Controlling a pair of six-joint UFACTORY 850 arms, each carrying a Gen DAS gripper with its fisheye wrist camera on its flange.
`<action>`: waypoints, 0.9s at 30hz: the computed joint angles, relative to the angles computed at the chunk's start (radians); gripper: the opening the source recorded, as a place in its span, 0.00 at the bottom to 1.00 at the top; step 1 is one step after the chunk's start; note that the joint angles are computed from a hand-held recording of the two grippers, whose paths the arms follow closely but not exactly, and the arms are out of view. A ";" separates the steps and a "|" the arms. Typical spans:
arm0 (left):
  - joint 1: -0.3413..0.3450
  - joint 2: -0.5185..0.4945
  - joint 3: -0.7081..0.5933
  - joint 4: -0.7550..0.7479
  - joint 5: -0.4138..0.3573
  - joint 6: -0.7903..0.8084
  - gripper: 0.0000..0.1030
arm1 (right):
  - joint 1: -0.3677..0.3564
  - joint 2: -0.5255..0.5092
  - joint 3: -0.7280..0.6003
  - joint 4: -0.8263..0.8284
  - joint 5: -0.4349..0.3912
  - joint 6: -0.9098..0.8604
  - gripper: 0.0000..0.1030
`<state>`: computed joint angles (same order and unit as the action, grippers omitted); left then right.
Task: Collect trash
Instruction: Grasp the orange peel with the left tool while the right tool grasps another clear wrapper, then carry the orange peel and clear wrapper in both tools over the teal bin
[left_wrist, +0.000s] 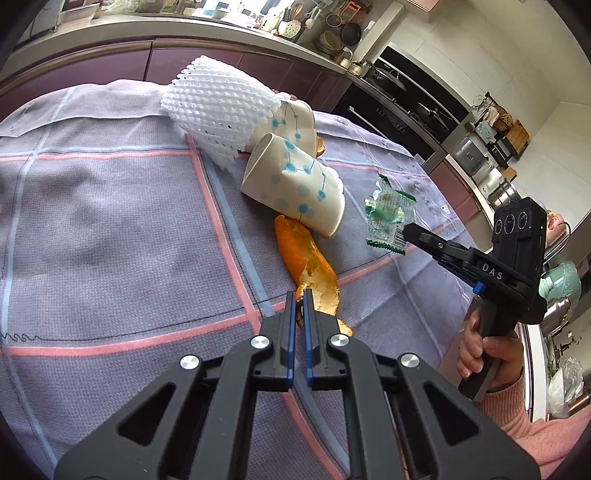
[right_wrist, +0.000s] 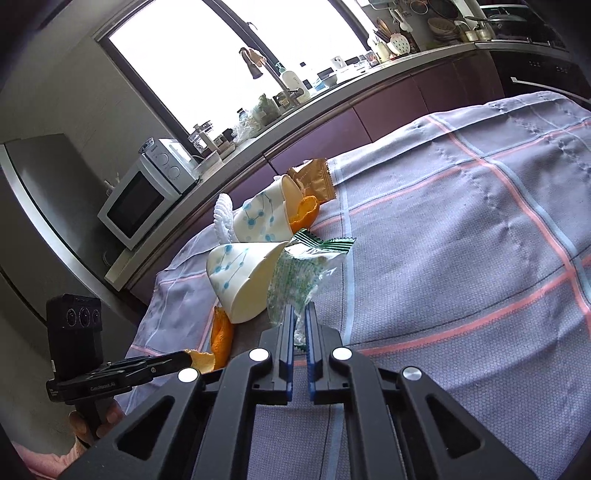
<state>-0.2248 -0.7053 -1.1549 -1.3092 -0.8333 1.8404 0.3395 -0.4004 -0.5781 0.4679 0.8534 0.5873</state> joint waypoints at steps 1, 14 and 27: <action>0.005 0.005 0.006 0.000 -0.001 0.011 0.04 | 0.008 0.007 0.001 0.012 0.003 -0.015 0.05; 0.086 0.068 0.078 -0.059 0.027 0.137 0.04 | 0.060 0.007 -0.059 -0.010 0.006 -0.114 0.05; 0.196 0.148 0.128 -0.150 0.026 0.268 0.03 | 0.081 -0.092 -0.220 -0.176 -0.052 -0.107 0.05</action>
